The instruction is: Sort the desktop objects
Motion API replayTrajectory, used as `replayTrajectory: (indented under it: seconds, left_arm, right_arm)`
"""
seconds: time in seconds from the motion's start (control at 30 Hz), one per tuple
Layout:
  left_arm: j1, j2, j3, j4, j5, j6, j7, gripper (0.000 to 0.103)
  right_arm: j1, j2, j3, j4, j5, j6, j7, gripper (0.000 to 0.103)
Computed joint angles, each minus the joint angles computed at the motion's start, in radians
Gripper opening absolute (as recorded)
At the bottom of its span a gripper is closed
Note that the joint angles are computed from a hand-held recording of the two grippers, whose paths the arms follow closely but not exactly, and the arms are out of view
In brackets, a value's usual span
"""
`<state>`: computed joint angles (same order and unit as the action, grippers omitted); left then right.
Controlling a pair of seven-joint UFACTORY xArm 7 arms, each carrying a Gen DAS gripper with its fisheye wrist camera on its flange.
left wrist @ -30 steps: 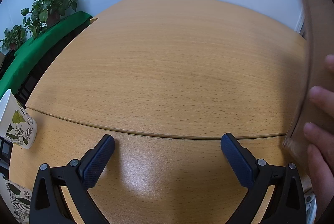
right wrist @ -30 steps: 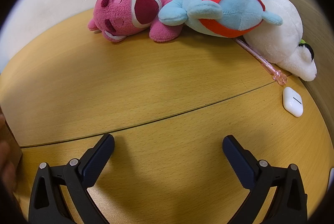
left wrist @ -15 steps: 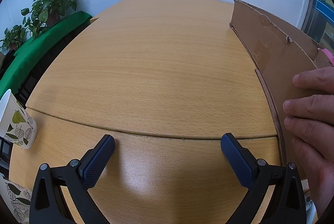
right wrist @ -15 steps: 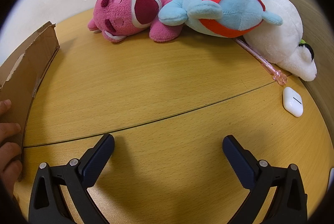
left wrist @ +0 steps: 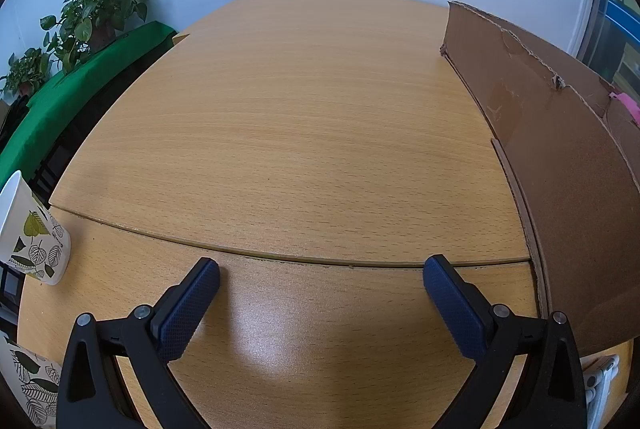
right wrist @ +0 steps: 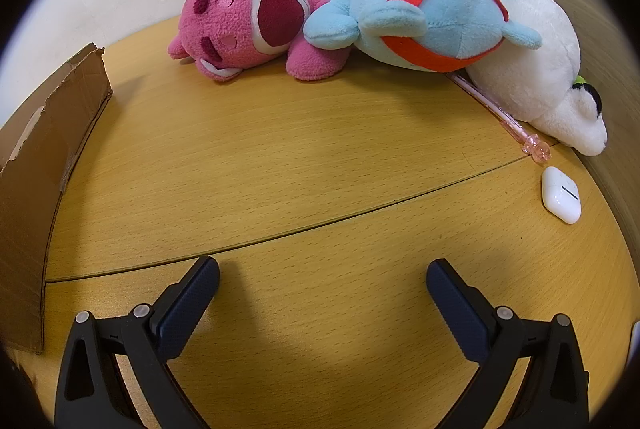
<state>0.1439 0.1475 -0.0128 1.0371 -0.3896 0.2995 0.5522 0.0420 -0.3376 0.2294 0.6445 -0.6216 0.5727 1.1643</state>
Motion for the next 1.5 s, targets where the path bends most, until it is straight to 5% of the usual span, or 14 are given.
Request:
replayTrajectory:
  seconds: [0.93,1.03,1.17,1.27,1.5]
  left_arm:
    - [0.002,0.0,-0.002,0.0,-0.003,0.0,0.001,0.103]
    - [-0.008,-0.043,0.01,-0.037,0.027,0.026,-0.029,0.103]
    - [-0.037,-0.232,0.026,-0.18,-0.1,0.052,0.113,0.102]
    - [-0.12,-0.465,0.105,-0.299,-0.269,0.14,0.281,0.102]
    - [-0.272,-0.841,0.246,-0.415,-0.298,0.618,0.282,0.102]
  right_arm:
    - [0.008,0.004,0.002,0.012,0.021,0.031,0.013,0.103]
    - [0.049,0.004,-0.014,0.027,0.091,0.065,-0.055,0.103]
    - [0.092,-0.058,0.018,-0.01,0.128,0.103,-0.102,0.103]
    - [0.138,-0.191,0.059,-0.086,0.143,0.083,-0.084,0.103]
    - [0.326,-0.413,0.101,-0.122,0.329,0.024,-0.198,0.103]
